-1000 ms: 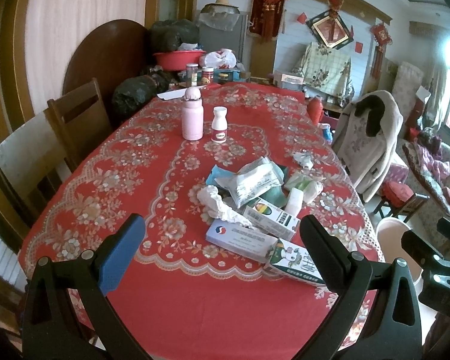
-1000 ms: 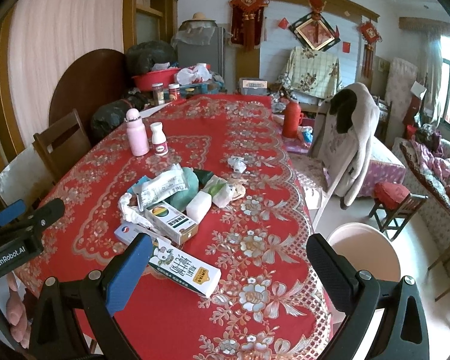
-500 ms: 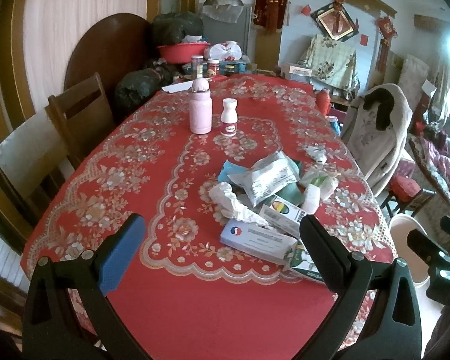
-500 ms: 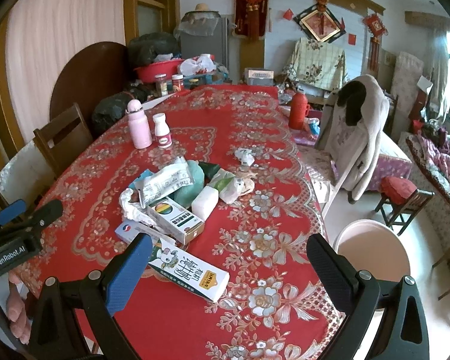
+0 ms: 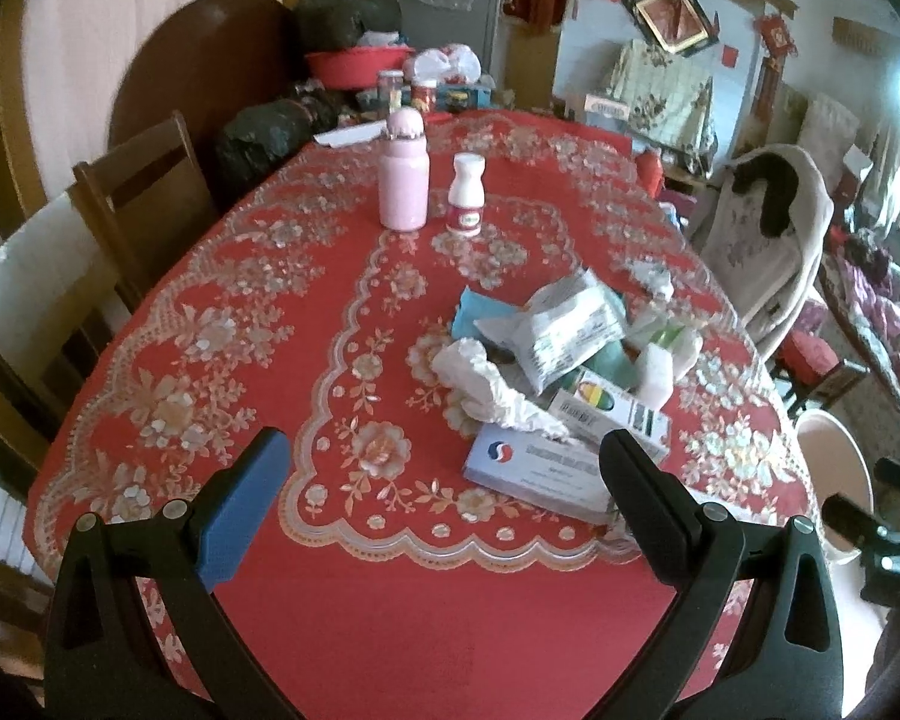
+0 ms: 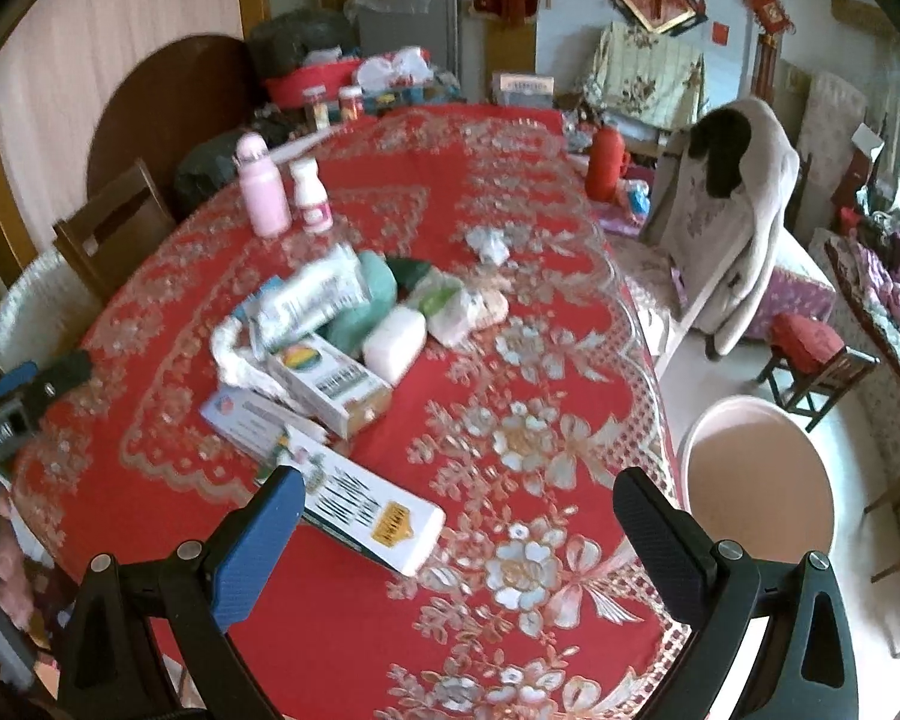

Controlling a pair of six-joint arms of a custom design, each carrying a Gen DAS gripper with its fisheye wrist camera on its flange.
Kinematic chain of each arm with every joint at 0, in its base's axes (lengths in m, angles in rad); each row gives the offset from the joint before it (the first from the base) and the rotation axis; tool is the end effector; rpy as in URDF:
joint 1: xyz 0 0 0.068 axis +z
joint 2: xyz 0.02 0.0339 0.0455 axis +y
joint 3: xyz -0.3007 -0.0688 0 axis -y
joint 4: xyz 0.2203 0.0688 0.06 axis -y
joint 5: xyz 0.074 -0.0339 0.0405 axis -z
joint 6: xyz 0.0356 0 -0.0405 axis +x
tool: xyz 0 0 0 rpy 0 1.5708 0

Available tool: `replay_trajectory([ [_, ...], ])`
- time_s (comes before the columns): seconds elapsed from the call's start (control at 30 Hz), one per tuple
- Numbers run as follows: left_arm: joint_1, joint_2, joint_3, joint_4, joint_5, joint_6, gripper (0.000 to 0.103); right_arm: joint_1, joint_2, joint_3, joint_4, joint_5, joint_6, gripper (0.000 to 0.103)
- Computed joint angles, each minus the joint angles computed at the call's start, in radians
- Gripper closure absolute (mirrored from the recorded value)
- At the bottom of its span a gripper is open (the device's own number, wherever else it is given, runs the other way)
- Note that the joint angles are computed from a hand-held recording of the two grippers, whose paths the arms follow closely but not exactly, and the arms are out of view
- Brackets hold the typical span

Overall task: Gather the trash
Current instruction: 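Grasp the white paper packet with the left tool while the right tool grasps the cow-print milk carton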

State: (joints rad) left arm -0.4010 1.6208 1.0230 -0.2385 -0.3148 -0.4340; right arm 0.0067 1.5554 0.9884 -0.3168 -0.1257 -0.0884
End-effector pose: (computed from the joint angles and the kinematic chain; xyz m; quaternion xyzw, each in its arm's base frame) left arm 0.3018 -0.1160 0.2594 -0.0715 0.9207 -0.0101 0.3835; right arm 0.3027 0.0065 0.2619 -0.0658 0.9377 0.0454 0.3383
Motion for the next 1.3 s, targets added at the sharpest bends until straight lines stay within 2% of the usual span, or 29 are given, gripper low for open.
replay_trajectory([
  [0.13, 0.033, 0.057, 0.038, -0.004, 0.051, 0.066, 0.001, -0.013, 0.060, 0.003, -0.009, -0.078, -0.068, 0.001],
  [0.2, 0.057, 0.105, 0.092, -0.029, 0.116, 0.105, 0.001, 0.006, 0.086, -0.006, 0.007, -0.081, -0.104, 0.001],
  [0.33, 0.087, 0.193, 0.196, -0.049, 0.176, 0.167, 0.001, 0.070, 0.163, 0.022, 0.011, -0.051, -0.206, 0.001],
  [0.57, 0.137, 0.447, 0.552, -0.203, 0.323, 0.313, 0.001, 0.117, 0.288, 0.103, 0.017, 0.013, -0.293, 0.001],
  [0.67, 0.143, 0.558, 0.720, -0.283, 0.356, 0.351, 0.001, 0.122, 0.337, 0.143, 0.009, 0.028, -0.303, 0.001],
  [0.83, 0.135, 0.752, 1.043, -0.454, 0.393, 0.449, 0.001, 0.115, 0.374, 0.184, -0.006, -0.009, -0.284, 0.001],
  [0.87, 0.131, 0.795, 1.118, -0.503, 0.386, 0.481, 0.001, 0.112, 0.376, 0.191, -0.016, -0.018, -0.275, 0.002],
  [0.93, 0.123, 0.863, 1.231, -0.574, 0.373, 0.524, 0.001, 0.108, 0.377, 0.194, -0.015, -0.031, -0.253, 0.014],
  [0.97, 0.124, 0.896, 1.287, -0.614, 0.386, 0.543, 0.007, 0.100, 0.377, 0.196, -0.019, -0.052, -0.237, 0.025],
  [1.0, 0.126, 0.924, 1.337, -0.655, 0.404, 0.555, 0.020, 0.090, 0.379, 0.201, -0.030, -0.078, -0.215, 0.034],
  [1.03, 0.128, 0.961, 1.407, -0.712, 0.418, 0.566, 0.028, 0.079, 0.385, 0.209, -0.040, -0.102, -0.193, 0.038],
  [1.07, 0.128, 1.000, 1.479, -0.770, 0.429, 0.575, 0.043, 0.067, 0.392, 0.217, -0.051, -0.131, -0.169, 0.049],
  [1.1, 0.129, 1.029, 1.534, -0.810, 0.439, 0.580, 0.051, 0.057, 0.395, 0.219, -0.052, -0.155, -0.156, 0.062],
  [1.13, 0.132, 1.043, 1.559, -0.827, 0.451, 0.584, 0.053, 0.051, 0.396, 0.221, -0.052, -0.173, -0.143, 0.067],
  [1.17, 0.136, 1.040, 1.554, -0.824, 0.463, 0.590, 0.055, 0.048, 0.398, 0.223, -0.053, -0.180, -0.137, 0.068],
  [1.2, 0.139, 1.036, 1.550, -0.825, 0.469, 0.598, 0.064, 0.050, 0.401, 0.229, -0.060, -0.178, -0.140, 0.068],
  [1.23, 0.141, 1.030, 1.546, -0.826, 0.479, 0.610, 0.069, 0.053, 0.401, 0.235, -0.067, -0.176, -0.150, 0.068],
  [1.27, 0.145, 1.025, 1.546, -0.830, 0.489, 0.620, 0.076, 0.060, 0.402, 0.245, -0.079, -0.165, -0.163, 0.064],
  [1.3, 0.147, 1.012, 1.528, -0.823, 0.491, 0.625, 0.081, 0.068, 0.407, 0.263, -0.100, -0.148, -0.168, 0.049],
])
